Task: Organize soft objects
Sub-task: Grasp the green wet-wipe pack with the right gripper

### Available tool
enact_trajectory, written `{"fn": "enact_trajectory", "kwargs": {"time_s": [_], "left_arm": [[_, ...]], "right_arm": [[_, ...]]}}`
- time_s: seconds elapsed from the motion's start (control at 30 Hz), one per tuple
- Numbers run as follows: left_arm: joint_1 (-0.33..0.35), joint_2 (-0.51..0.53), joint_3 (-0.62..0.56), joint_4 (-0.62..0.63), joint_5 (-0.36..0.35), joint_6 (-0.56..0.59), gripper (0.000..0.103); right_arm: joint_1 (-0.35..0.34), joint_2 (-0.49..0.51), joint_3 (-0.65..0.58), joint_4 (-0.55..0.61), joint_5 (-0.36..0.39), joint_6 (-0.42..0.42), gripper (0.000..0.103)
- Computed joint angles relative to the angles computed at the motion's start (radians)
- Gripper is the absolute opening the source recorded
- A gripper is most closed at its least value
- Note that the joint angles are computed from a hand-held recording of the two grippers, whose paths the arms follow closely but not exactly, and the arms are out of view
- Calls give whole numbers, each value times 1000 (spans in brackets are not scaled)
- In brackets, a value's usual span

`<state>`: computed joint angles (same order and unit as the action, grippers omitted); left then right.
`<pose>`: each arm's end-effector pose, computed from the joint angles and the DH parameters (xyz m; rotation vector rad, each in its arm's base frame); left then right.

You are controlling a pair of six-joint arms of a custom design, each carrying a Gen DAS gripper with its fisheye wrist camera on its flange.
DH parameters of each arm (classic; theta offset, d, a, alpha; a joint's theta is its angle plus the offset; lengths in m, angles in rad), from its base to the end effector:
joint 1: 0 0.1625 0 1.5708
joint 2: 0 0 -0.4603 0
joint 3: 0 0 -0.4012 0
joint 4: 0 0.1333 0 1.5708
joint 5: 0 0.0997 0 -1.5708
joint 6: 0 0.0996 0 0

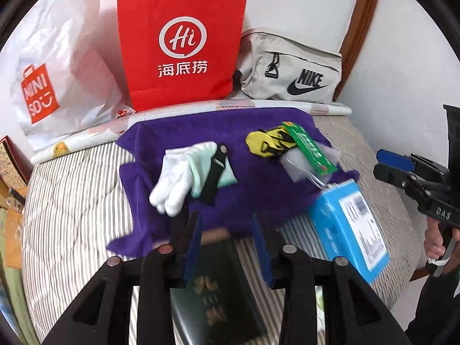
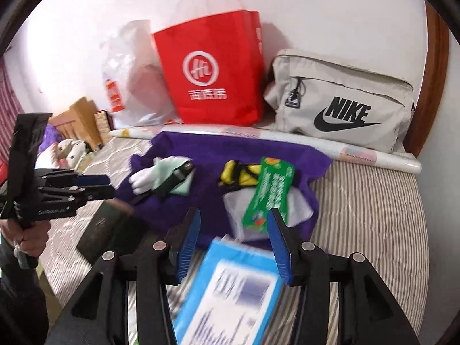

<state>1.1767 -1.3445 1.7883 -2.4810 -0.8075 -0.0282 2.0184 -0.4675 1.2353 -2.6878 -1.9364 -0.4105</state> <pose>-0.0387 -0.6196 0.4194 0.2104 2.3872 -0.7547 0.4452 -0.7015 0.0380 1.0596 -2.5313 0.4931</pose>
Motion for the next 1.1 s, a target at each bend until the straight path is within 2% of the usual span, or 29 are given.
{"fn": "enact_trajectory", "kwargs": {"time_s": [0.03, 0.13, 0.27, 0.5, 0.6, 0.63, 0.67, 0.83, 1.1], "left_arm": [[-12, -18, 27, -9, 4, -5, 42], [-42, -60, 92, -26, 26, -20, 42], [-72, -105, 160, -34, 38, -51, 42], [-110, -182, 268, -11, 67, -118, 42], [-116, -218, 312, -26, 59, -128, 42], [-117, -227, 326, -32, 60, -134, 42], [-117, -234, 336, -35, 60, -143, 42], [-96, -261, 379, -40, 40, -168, 42], [-63, -275, 411, -44, 24, -190, 42]], "right_arm": [[7, -23, 43, -20, 5, 0, 48], [21, -71, 132, -46, 19, 2, 48], [25, -136, 246, -34, 101, 60, 48], [44, -200, 397, -51, 89, 113, 48], [54, -212, 449, -67, 46, 124, 49], [54, -212, 465, -70, 34, 140, 53], [50, -210, 475, -75, 33, 154, 58], [33, -160, 481, -89, -21, 231, 58], [33, -100, 466, -116, -60, 265, 58]]}}
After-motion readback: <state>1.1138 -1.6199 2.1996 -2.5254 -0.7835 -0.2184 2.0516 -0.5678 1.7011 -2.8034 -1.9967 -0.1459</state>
